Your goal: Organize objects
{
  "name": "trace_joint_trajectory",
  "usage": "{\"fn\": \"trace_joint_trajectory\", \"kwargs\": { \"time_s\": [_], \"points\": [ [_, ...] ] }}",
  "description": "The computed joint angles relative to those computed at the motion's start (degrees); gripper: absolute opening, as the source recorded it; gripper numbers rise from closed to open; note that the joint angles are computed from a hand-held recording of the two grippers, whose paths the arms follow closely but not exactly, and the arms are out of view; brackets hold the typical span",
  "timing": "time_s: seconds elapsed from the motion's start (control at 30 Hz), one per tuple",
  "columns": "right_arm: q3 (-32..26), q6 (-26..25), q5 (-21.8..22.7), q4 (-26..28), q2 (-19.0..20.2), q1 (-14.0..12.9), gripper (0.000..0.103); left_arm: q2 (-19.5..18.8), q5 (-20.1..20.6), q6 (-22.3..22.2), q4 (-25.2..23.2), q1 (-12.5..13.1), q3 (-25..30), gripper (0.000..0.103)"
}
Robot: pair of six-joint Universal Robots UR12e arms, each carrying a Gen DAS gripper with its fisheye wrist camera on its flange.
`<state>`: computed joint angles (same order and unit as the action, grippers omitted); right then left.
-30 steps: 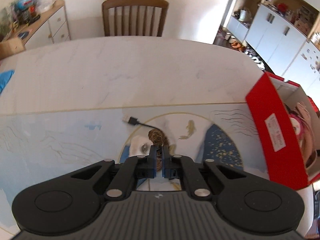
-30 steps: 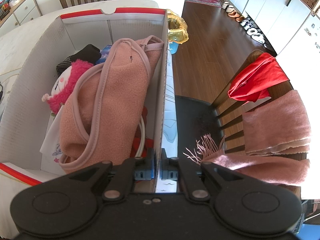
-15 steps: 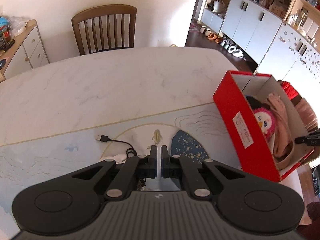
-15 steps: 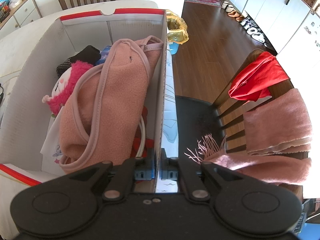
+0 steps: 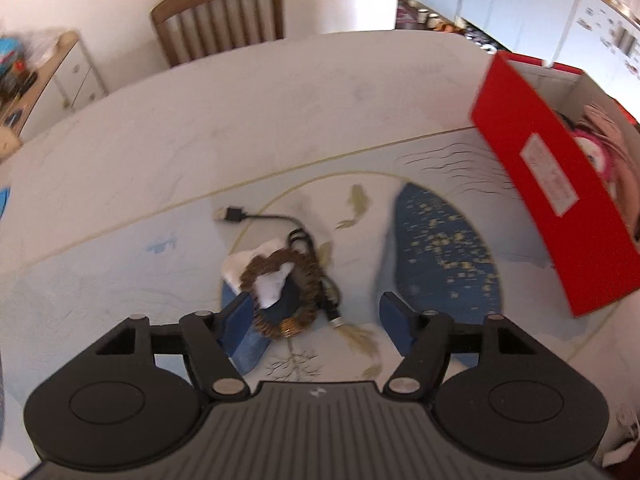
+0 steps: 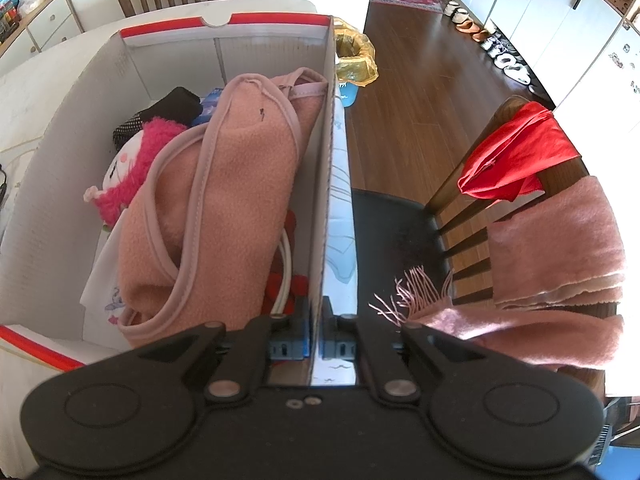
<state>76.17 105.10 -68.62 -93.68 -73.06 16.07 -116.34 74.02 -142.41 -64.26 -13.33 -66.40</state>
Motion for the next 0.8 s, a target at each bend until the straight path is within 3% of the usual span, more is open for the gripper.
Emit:
{"fn": "trace_joint_trajectory", "kwargs": {
  "time_s": [0.27,0.4,0.57,0.73,0.8],
  "points": [
    [-0.03,-0.67,-0.02,0.17,0.1,-0.05,0.004,-2.48,2.3,-7.93,0.81,0.77,1.41,0.069],
    [-0.08,-0.84,-0.01,0.28,0.13,-0.05,0.004,-2.83,1.44,-8.92,1.85,0.99,1.56,0.066],
    [-0.09,-0.97,-0.03,0.38,0.14,-0.04,0.004,-3.2,1.65,-8.66,3.14,0.68,1.64,0.045],
    [-0.21,-1.29,-0.03,0.56,0.19,-0.12,0.004,-3.3,1.74,-8.6,4.95,0.33,1.45,0.015],
    [-0.24,-1.41,-0.03,0.66,0.2,-0.12,0.004,-3.04,1.95,-8.28,5.86,0.2,1.12,0.009]
  ]
}}
